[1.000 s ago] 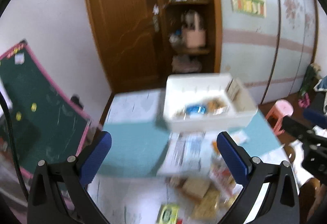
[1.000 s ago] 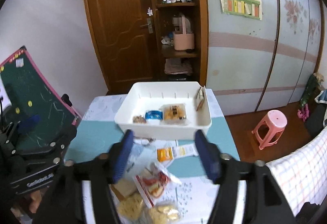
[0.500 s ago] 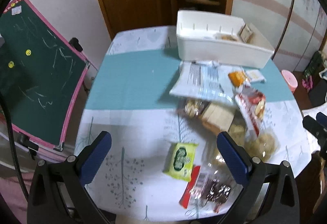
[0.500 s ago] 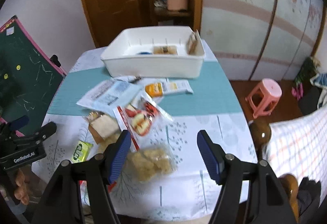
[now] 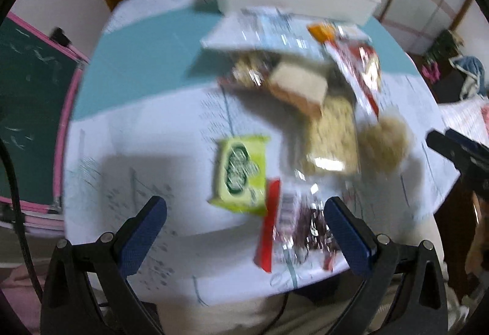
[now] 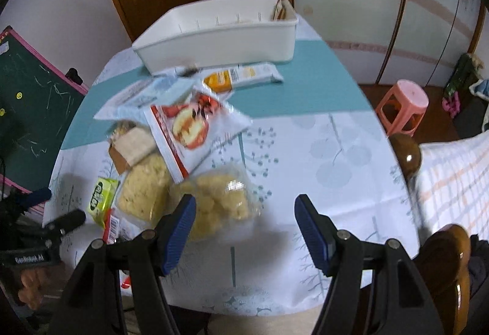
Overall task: Organize snacks
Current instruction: 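Close the right tool on the clear cookie bag while the left tool lifts the chocolate packet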
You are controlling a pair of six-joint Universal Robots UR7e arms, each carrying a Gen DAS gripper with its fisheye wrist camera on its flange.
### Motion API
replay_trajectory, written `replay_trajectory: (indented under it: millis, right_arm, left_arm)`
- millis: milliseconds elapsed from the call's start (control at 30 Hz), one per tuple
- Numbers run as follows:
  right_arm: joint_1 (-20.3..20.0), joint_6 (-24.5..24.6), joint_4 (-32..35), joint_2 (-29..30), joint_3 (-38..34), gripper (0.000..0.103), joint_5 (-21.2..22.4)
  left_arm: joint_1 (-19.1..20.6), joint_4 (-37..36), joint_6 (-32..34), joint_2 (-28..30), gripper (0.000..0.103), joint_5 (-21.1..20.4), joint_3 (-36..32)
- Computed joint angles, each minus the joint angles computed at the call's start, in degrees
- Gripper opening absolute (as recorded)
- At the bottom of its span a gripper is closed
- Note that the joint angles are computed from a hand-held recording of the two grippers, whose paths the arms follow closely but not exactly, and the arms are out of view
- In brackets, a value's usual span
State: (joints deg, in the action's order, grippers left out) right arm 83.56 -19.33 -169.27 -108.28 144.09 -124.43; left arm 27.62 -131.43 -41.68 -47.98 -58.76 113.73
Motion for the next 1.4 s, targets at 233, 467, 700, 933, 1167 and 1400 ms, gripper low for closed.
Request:
replay_trajectory:
  millis: [233, 467, 700, 933, 1167, 1400]
  right_arm:
    - [-4.3, -0.3, 2.0, -0.2, 0.3, 0.067, 5.1]
    - [-5.1, -1.0, 1.9, 2.9, -0.6, 0.068, 6.0]
    - [-3.2, -3.7, 0.3, 7.8, -1.7, 0.08, 3.9]
    - [-4.6, -2.9, 1.1, 9.5, -2.2, 0.083, 5.0]
    - [-4.6, -6.3, -4.1, 9.8, -0.1, 0.075, 5.1]
    - [-6.4, -6.1, -2.7, 7.3, 0.3, 0.062, 8.6]
  left_arm:
    - [0.4, -3.1, 5.1, 2.0, 0.102, -7.4, 1.7]
    - [0.0, -3.7, 6.5, 4.2, 0.099, -8.5, 0.7]
    - [0.3, -3.1, 6.0, 6.5, 0.096, -9.0, -0.8]
    - [-1.9, -2.6, 7.0, 8.6, 0.075, -6.7, -2.8]
    - [-3.5, -8.1, 10.4, 8.9, 0.04, -5.1, -2.0]
    - [-3.1, -9.3, 10.4, 8.1, 0.039, -6.5, -1.5]
